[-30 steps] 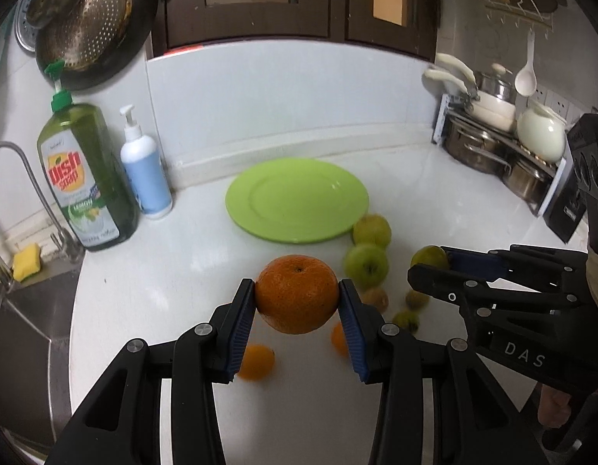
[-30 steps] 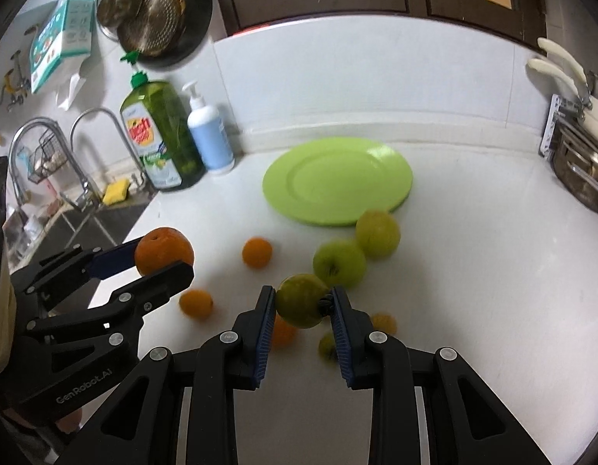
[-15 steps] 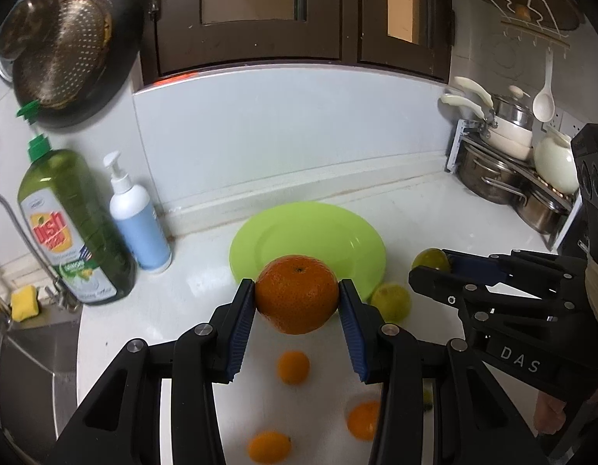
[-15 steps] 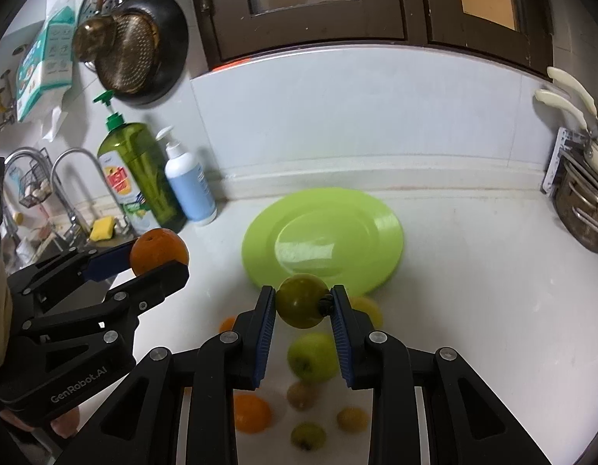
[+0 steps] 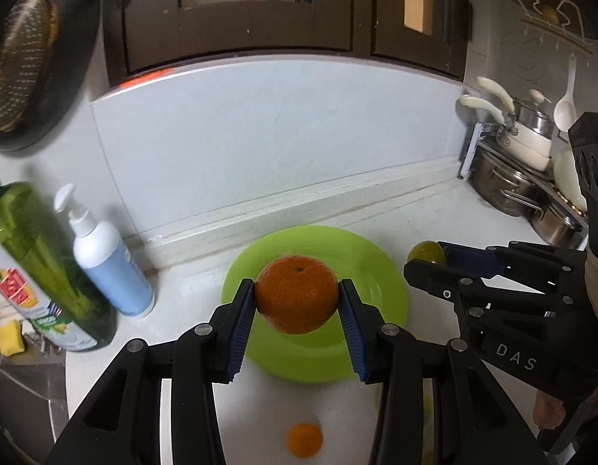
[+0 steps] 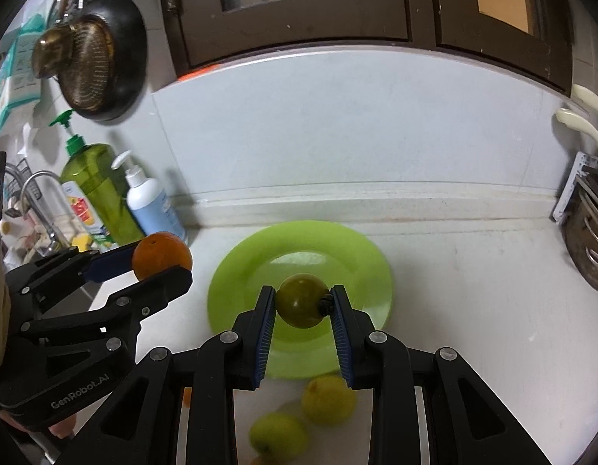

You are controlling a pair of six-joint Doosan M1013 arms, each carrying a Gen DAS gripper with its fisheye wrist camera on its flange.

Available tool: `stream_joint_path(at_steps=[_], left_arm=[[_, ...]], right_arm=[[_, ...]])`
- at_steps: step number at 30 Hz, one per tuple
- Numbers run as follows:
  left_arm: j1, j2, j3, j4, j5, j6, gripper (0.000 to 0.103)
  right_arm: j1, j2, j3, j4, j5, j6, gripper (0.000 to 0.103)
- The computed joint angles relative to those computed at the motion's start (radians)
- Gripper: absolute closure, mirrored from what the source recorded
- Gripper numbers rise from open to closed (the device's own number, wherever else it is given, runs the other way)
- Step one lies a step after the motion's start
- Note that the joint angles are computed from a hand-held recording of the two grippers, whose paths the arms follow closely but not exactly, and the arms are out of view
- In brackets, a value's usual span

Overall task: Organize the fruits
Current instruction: 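Carry the green tomato in the right gripper while the left carries the orange to the green plate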

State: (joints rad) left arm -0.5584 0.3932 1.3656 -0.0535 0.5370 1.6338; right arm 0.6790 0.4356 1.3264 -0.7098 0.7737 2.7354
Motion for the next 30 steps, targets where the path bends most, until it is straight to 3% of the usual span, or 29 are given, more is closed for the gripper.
stream_joint_path(at_steps=[11,23,30], left_arm=[[0.018,0.126,-0.157,-0.047,0.125,0.039,0.06],[0.027,0.241,-0.296,-0.082,0.284,0.037,0.06],[0.024,0.281,-0.343,-0.056,0.325,0.018,0.06]], right_arm=[[-0.075,0.07,-0.079,0.144,-0.005,-0.161,0.073],[-0.129,0.162,-0.179,0.321,0.053,-0.35,0.073],[-0.156,0.17,-0.171,0.384,0.061,-0.392,0.073]])
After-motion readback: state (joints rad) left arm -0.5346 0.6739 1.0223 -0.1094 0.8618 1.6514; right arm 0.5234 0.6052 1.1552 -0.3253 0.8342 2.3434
